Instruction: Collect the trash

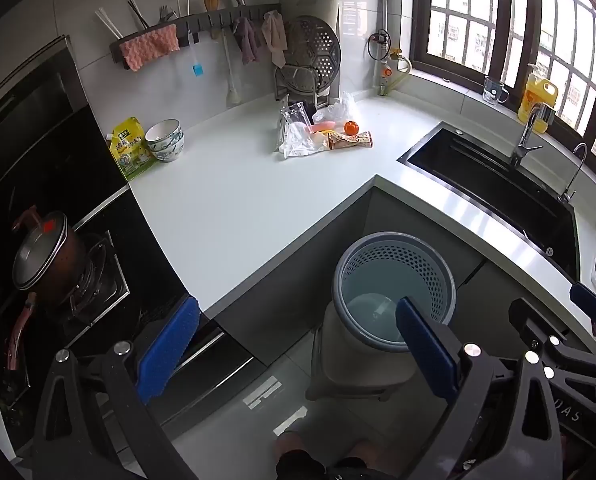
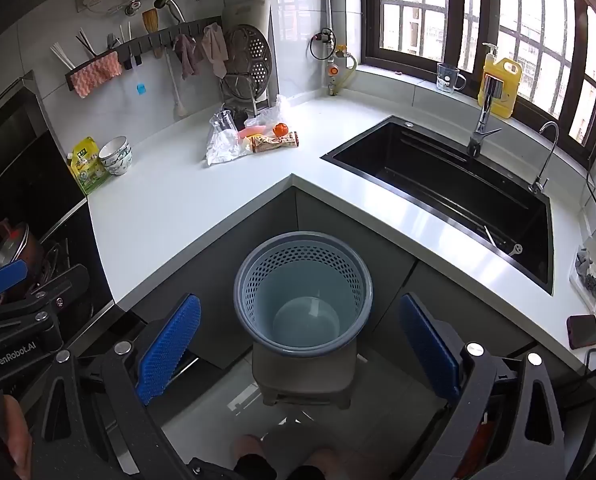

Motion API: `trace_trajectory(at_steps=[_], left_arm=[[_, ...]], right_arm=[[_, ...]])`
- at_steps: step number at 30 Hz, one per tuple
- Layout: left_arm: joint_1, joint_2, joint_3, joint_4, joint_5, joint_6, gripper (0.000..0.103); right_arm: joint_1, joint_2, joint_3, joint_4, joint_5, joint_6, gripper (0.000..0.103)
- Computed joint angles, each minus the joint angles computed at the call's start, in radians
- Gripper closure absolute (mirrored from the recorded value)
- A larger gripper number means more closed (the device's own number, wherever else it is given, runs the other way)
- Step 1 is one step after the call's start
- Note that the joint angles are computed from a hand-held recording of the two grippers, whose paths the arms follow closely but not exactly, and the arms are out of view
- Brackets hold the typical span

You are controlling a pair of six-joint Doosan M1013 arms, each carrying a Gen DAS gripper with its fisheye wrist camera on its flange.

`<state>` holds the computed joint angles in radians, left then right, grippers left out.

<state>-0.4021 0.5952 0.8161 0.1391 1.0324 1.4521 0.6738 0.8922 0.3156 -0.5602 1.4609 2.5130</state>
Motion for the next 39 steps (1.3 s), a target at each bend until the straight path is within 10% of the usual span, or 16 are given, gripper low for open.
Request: trace_trajectory(at_steps=[39], left_arm=[[0.0, -0.006, 0.009, 0.006, -0.007, -0.003, 0.006]], right_arm=[[0.003, 0.002, -0.011, -0.013, 0.011, -0.004, 0.008]])
